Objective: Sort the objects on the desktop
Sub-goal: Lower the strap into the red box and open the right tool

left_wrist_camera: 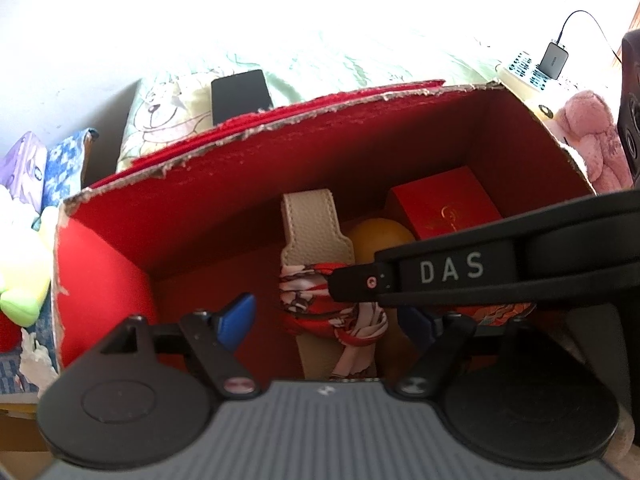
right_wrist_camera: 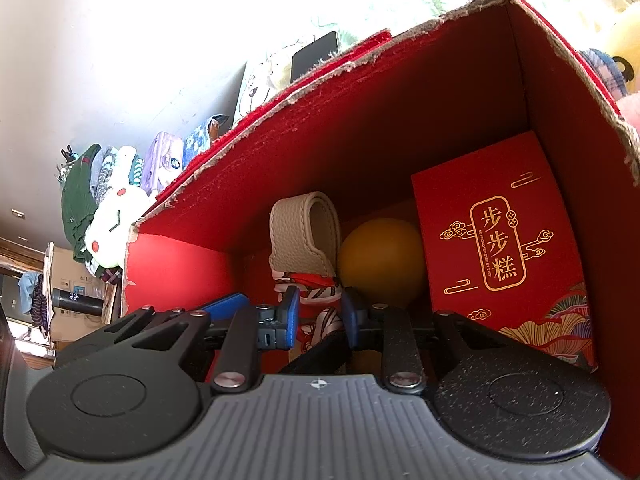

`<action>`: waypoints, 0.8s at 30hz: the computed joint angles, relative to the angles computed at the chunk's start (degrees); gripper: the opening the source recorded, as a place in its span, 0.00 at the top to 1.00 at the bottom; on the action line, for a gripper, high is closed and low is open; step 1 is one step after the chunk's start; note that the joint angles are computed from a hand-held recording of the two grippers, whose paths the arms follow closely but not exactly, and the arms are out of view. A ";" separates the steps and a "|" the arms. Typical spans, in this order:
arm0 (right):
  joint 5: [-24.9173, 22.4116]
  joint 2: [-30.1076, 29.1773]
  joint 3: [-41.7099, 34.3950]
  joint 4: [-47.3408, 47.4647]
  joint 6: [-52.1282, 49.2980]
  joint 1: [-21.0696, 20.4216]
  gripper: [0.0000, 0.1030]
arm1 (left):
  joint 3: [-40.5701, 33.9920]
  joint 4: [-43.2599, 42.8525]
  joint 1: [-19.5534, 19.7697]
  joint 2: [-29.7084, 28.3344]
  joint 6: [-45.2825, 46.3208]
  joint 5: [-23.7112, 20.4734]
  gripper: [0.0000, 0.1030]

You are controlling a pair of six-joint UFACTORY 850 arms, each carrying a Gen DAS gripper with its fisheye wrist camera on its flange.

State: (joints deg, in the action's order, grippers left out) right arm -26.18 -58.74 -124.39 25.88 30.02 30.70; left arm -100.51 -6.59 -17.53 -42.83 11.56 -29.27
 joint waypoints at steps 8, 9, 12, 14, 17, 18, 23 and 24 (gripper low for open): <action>0.13 0.18 0.33 0.08 -0.10 -0.01 0.74 | -0.01 0.18 0.01 -0.01 -0.04 0.00 0.22; 0.13 0.18 0.33 0.08 -0.10 -0.01 0.74 | 0.01 0.18 0.01 0.01 -0.03 0.02 0.22; 0.16 0.16 0.32 0.04 -0.04 0.00 0.74 | 0.14 0.56 -0.03 0.09 -0.17 0.19 0.21; 0.17 0.15 0.31 0.00 -0.02 0.00 0.74 | 0.17 0.99 -0.09 0.09 -0.36 0.36 0.21; 0.03 0.12 0.21 -0.33 0.08 -0.02 0.74 | 0.23 1.58 -0.15 0.10 -0.60 0.61 0.21; -0.03 0.11 0.14 -0.53 0.18 -0.02 0.74 | 0.25 1.98 -0.17 0.10 -0.95 0.75 0.21; -0.58 -0.18 -0.59 -2.13 1.10 0.07 0.74 | 0.30 3.00 -0.29 0.11 -1.80 1.02 0.21; -0.59 -0.16 -0.57 -2.30 1.20 0.07 0.74 | 0.31 3.36 -0.34 0.12 -2.19 1.10 0.21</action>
State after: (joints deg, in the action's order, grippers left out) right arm -26.77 -58.90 -124.96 23.58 31.22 30.77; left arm -100.19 -3.23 -17.86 -42.71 9.37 -28.17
